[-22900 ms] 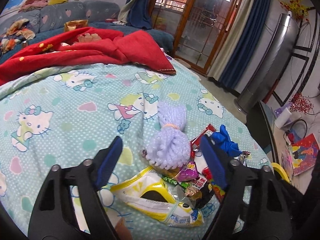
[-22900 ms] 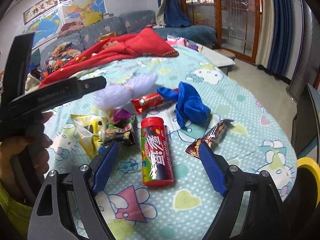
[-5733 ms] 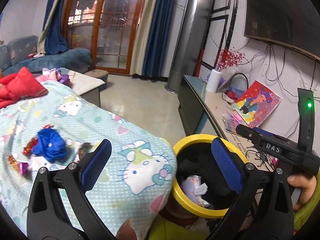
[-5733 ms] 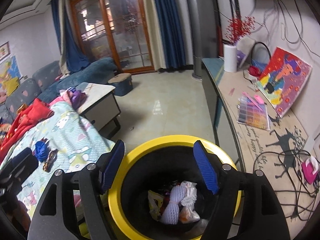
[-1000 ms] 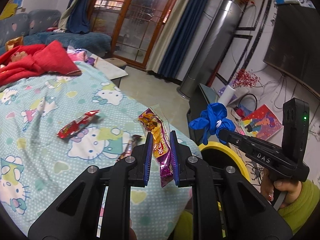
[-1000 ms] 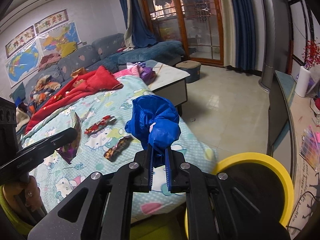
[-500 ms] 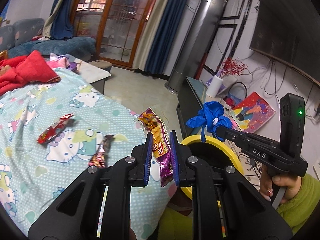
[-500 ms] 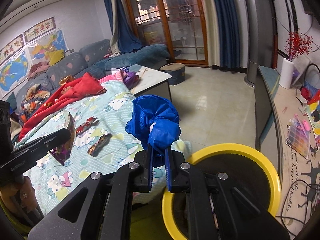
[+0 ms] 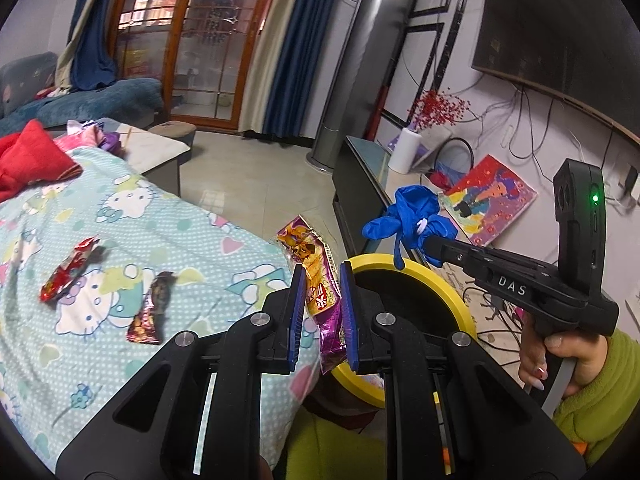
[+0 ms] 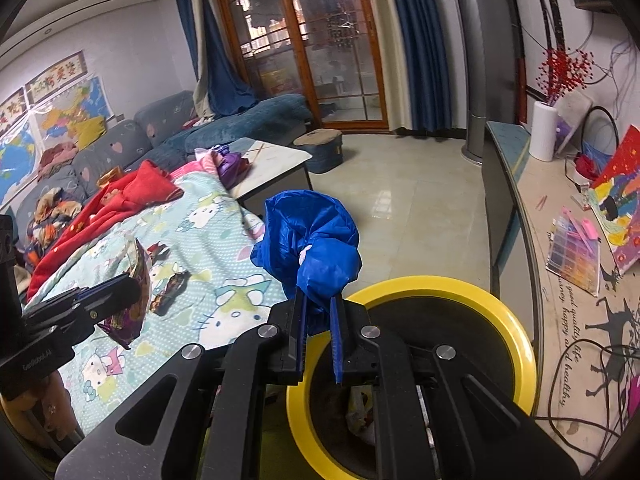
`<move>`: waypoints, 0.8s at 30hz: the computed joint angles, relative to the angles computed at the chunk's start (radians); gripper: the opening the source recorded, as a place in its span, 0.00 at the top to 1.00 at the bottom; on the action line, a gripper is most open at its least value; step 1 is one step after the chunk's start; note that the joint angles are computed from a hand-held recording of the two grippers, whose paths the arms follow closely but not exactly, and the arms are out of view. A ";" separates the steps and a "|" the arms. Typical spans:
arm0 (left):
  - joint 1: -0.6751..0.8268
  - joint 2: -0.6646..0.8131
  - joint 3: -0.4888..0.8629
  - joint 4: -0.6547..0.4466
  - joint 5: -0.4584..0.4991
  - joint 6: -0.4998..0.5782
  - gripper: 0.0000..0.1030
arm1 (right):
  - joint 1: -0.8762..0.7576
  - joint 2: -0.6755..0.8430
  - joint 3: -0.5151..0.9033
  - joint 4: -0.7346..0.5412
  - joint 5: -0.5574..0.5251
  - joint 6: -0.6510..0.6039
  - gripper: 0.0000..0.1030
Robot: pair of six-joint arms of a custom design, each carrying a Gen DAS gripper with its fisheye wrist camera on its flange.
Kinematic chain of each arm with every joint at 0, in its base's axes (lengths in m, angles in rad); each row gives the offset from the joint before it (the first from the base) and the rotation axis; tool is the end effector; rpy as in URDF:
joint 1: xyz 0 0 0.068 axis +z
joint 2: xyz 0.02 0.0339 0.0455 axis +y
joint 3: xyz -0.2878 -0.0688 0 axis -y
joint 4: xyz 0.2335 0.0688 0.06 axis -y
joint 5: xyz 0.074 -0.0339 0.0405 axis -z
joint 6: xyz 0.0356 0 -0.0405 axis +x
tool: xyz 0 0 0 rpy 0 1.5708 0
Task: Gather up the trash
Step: 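Carry the orange wrapper and blue bundle with both tools over the yellow bin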
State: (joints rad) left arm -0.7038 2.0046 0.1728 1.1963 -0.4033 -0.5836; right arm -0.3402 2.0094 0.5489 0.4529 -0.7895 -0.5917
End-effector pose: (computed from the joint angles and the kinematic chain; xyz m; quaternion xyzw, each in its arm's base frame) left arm 0.1803 -0.1347 0.0702 -0.0376 0.8784 -0.1221 0.4606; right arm 0.2728 -0.0698 0.0648 -0.2172 0.8663 0.2148 0.3951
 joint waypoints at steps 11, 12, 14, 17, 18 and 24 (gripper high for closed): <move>-0.028 0.040 0.112 -0.093 0.027 0.036 0.89 | -0.060 0.059 0.072 -0.042 0.021 0.020 0.91; -0.030 0.047 0.121 -0.097 0.032 0.039 0.89 | -0.067 0.066 0.082 -0.049 0.023 0.022 0.91; -0.034 0.062 0.141 -0.103 0.046 0.044 0.89 | -0.076 0.082 0.102 -0.060 0.032 0.025 0.91; -0.044 0.078 0.170 -0.120 0.055 0.057 0.89 | -0.084 0.105 0.129 -0.079 0.052 0.029 0.90; -0.045 0.082 0.179 -0.127 0.059 0.062 0.89 | -0.087 0.111 0.134 -0.083 0.056 0.028 0.90; -0.057 0.120 0.235 -0.153 0.079 0.087 0.89 | -0.095 0.165 0.185 -0.124 0.093 0.021 0.90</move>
State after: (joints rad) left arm -0.7609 2.1243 0.4074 1.0431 -0.3240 -0.4963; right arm -0.4352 2.1740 0.7338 0.3290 -0.6965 -0.5706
